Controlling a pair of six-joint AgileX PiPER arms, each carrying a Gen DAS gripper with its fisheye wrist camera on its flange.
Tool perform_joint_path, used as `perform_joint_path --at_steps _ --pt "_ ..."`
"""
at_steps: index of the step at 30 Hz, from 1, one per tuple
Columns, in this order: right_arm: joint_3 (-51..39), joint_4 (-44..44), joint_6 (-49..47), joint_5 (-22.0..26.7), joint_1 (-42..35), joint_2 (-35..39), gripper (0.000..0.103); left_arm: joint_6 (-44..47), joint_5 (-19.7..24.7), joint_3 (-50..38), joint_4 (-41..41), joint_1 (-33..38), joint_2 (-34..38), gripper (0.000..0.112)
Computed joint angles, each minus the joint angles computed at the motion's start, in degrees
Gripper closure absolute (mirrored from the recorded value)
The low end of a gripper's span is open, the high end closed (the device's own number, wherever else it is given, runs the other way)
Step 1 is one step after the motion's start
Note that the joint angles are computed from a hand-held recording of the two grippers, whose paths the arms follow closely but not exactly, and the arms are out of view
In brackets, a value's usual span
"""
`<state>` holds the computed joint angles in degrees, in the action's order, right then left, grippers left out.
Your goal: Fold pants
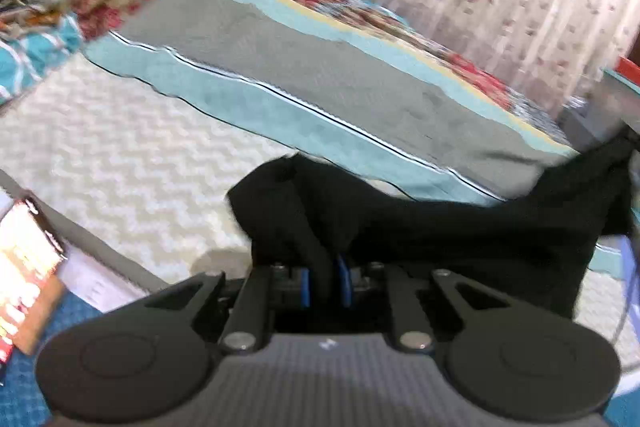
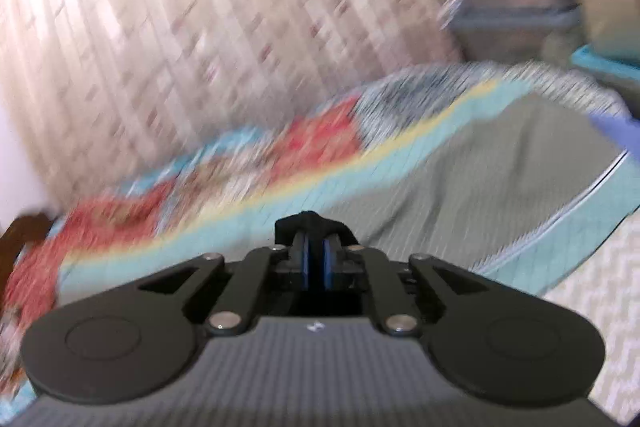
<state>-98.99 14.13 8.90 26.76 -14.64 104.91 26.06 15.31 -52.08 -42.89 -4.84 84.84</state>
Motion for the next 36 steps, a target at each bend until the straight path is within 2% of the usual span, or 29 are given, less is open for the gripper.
perform_joint_path --at_steps 2,3,5,6,7,8,10,12,14,17,19,20,21,22,23,24,25,27,29,32,35,36 --pt "3.7 -5.3 3.3 0.1 -0.9 -0.6 0.076 3.2 0.7 1.4 -3.7 1.2 0.1 0.099" --pt "7.2 -4.6 1.4 -0.7 -1.9 -1.2 0.073 4.8 1.2 2.1 -5.3 1.3 0.8 0.098" --pt "15.5 -2.2 -3.7 -3.4 -3.7 -3.2 0.073 1.0 2.3 3.2 -1.8 1.2 1.8 0.092" --pt "18.8 -0.7 -6.1 -3.5 -4.6 -3.8 0.069 -2.6 3.0 3.7 1.6 1.3 2.3 0.08" --pt "19.8 1.0 -7.6 -2.8 -4.9 -3.5 0.066 -4.0 2.6 4.9 2.7 1.1 2.1 0.073" --pt "22.0 4.3 -10.8 -2.2 -5.7 -4.3 0.058 -3.1 2.0 7.0 1.6 1.2 1.4 0.063" --pt "24.5 8.9 -15.2 -2.1 -6.5 -4.1 0.05 2.4 4.7 9.3 -4.7 2.6 0.1 0.051" --pt "27.2 10.0 -16.9 -3.2 -7.1 -4.6 0.044 9.6 9.4 11.1 -13.0 4.7 -0.6 0.028" --pt "30.0 9.2 -15.9 -5.4 -8.0 -4.9 0.04 15.6 11.4 12.2 -19.4 5.5 0.0 0.017" --pt "28.5 4.0 -6.4 -4.3 -9.7 -2.7 0.036 15.4 10.6 9.7 -20.4 4.9 3.7 0.016" --pt "26.8 7.6 -4.9 -2.3 -10.9 -0.4 0.035 12.4 9.6 7.0 -19.8 4.9 6.6 0.022" --pt "26.2 11.0 -6.8 -1.3 -11.4 0.6 0.035 11.1 9.3 5.6 -19.7 4.7 8.2 0.036" --pt "24.5 13.4 -8.1 0.7 -11.5 2.1 0.035 8.8 9.9 3.4 -18.0 4.8 10.1 0.067" --pt "21.6 14.5 -9.5 4.1 -11.1 3.9 0.037 5.9 10.8 1.0 -15.3 4.4 11.6 0.081" --pt "19.0 13.7 -9.7 7.4 -10.5 5.3 0.05 3.6 11.0 -0.8 -12.5 4.0 12.4 0.101" --pt "16.3 10.6 -8.4 10.2 -9.0 6.3 0.088 0.2 10.3 -2.2 -8.4 3.2 12.4 0.101" --pt "14.8 6.9 -6.4 11.1 -7.3 6.7 0.093 -2.7 8.8 -3.0 -4.0 2.4 11.1 0.102" --pt "15.0 6.5 -6.8 9.2 -6.7 3.9 0.094 -1.5 7.5 -3.2 -1.3 2.6 6.6 0.102" --pt "16.1 15.3 -12.3 7.1 -10.3 -1.9 0.094 6.5 7.8 -2.4 -5.4 5.2 0.0 0.102" --pt "18.1 31.6 -26.2 10.6 -20.7 -9.5 0.094 17.2 16.5 -1.9 -10.0 12.0 -7.5 0.102" --pt "21.8 37.7 -36.3 16.9 -32.1 -17.1 0.094 24.0 27.8 1.8 -10.5 17.9 -13.3 0.102" --pt "23.6 39.3 -39.9 19.8 -36.4 -19.3 0.094 24.9 29.6 3.2 -9.7 17.8 -14.4 0.102"
